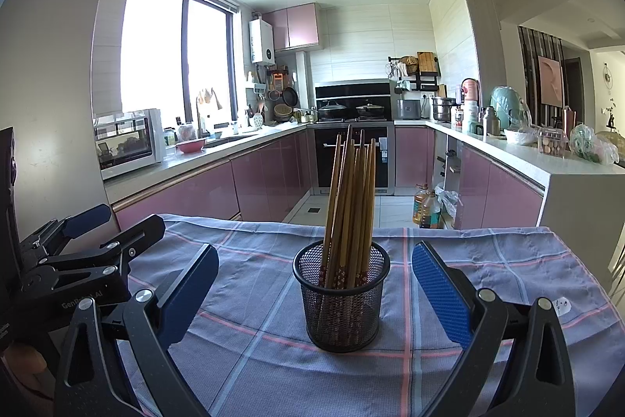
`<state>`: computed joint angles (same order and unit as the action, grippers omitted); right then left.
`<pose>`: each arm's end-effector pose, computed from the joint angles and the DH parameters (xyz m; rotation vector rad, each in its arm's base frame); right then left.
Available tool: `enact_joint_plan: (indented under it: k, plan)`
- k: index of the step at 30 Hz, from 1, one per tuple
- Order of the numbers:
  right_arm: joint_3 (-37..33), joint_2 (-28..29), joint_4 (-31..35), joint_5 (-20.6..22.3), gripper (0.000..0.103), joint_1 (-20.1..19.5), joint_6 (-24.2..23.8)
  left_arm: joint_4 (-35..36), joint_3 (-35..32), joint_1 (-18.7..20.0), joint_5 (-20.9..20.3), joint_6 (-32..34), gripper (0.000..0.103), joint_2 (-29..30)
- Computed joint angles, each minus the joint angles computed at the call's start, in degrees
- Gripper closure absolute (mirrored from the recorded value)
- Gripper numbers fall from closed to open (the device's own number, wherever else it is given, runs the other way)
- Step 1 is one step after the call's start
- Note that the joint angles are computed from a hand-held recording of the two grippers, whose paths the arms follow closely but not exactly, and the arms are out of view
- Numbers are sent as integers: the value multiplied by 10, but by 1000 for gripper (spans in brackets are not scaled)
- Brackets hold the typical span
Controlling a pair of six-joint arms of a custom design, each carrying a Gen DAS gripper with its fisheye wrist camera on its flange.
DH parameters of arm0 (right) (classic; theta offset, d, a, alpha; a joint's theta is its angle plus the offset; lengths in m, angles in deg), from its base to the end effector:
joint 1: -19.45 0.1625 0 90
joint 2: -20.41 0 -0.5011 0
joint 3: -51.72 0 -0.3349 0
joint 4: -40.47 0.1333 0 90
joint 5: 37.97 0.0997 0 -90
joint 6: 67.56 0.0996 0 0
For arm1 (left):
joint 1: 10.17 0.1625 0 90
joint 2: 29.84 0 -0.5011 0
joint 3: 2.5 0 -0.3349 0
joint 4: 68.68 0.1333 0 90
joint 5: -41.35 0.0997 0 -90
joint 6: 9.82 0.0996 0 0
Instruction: Organize utensils
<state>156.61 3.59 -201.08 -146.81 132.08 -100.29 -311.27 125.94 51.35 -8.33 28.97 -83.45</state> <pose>0.3318 -0.5332 0.0199 0.8837 -2.2072 1.4228 -0.0552 -0.5165 0.3240 0.5904 1.9139 -1.4790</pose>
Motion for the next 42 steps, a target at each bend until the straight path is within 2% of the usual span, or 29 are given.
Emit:
enact_joint_plan:
  k: [42]
  plan:
    - [-4, 3, 4, -3, 7, 1, 4, -8, 7, 2, -2, -8, 6, 10]
